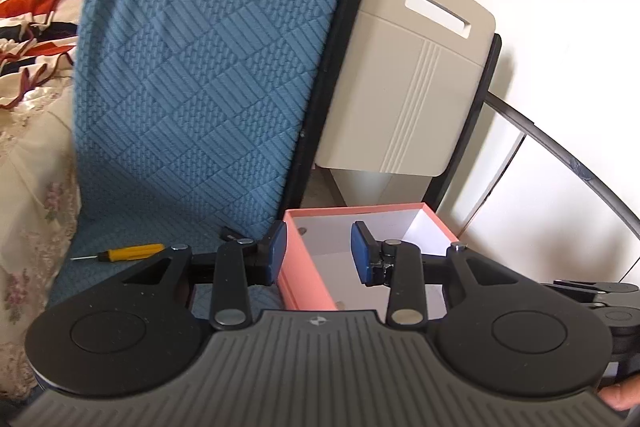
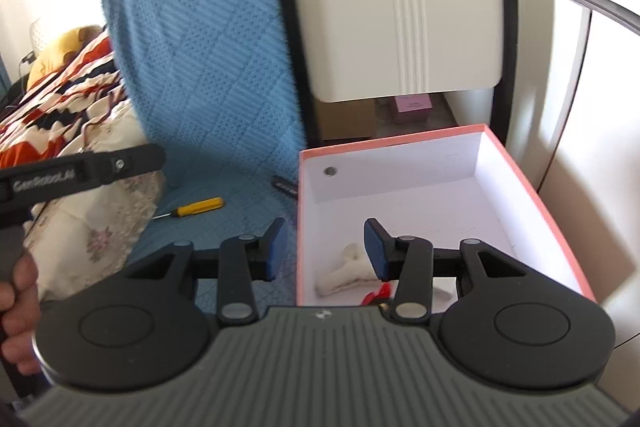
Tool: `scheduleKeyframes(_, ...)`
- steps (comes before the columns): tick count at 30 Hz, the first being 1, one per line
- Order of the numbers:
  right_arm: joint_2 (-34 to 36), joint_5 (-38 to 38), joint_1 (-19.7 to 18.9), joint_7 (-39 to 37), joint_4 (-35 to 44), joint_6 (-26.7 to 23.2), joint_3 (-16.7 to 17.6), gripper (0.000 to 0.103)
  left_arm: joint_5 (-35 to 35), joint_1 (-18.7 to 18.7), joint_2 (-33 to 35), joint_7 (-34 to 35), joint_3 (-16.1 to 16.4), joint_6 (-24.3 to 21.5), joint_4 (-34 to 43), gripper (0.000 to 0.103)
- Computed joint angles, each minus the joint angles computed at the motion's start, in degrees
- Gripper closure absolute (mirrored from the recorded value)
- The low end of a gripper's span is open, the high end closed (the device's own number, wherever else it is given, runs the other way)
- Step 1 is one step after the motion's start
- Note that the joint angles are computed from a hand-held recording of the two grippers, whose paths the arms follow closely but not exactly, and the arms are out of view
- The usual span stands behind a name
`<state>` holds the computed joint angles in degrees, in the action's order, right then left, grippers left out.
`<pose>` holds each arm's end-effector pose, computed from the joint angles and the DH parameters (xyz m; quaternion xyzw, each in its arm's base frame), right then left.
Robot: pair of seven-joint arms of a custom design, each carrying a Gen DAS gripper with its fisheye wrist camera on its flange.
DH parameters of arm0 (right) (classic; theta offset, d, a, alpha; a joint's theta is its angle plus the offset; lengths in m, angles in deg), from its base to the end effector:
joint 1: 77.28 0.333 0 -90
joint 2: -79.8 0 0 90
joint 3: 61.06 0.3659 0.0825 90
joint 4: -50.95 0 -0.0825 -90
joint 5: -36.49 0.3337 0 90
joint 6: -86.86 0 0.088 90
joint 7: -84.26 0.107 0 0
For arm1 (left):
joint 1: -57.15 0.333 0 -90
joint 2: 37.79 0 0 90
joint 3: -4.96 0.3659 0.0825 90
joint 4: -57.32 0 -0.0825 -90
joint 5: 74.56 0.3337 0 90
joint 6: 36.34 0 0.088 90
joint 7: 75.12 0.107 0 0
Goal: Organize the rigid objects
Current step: 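Withdraw both open tools from the box back toward the chair seat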
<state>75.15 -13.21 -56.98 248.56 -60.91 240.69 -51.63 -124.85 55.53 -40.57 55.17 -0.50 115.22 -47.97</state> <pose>0.4470 0.2879 0.6633 -0.5751 0.6607 -0.2789 0.3937 0.5430 -0.0486 0.6977 -0.5373 0.6752 -0.4756 0.1706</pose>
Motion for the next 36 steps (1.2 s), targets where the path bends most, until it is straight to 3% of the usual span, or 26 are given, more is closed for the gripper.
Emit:
scheduleKeyframes(13, 4.35, -9.48, 5.04, 9.13, 3.43, -2.53, 1.91, 0.057, -9.06, 2.47, -2.99, 11.79, 3.87, -0.08, -6.80, 0.062)
scheduleKeyframes(20, 8.61, -10.24, 8.29, 10.79, 5.05, -2.38, 0.41, 0.057, -8.57, 4.03, -1.95, 16.09, 3.93, -0.05, -9.62, 0.062)
scheduleKeyframes(23, 11.01, -9.71, 10.32, 9.58, 6.88, -6.11, -0.20, 0.057, -11.11, 4.60, -1.38, 19.89, 4.25, -0.14, -11.11, 0.062)
scheduleKeyframes(26, 12.23, -9.79, 10.99, 12.11, 6.43, -2.91, -1.42, 0.057, -13.74, 5.49, -0.91, 21.72, 4.55, -1.46, -11.75, 0.062)
scheduleKeyframes(29, 13.68, -10.56, 12.47, 11.94, 7.27, -4.44, -1.91, 0.057, -15.30, 6.23, -0.03, 23.27, 4.38, -1.93, -11.89, 0.062)
scheduleKeyframes(36, 16.68, -12.01, 14.13, 13.43, 9.31, -4.65, -3.71, 0.057, -12.09, 7.28, 4.15, 22.75, 2.73, -2.82, -8.84, 0.062)
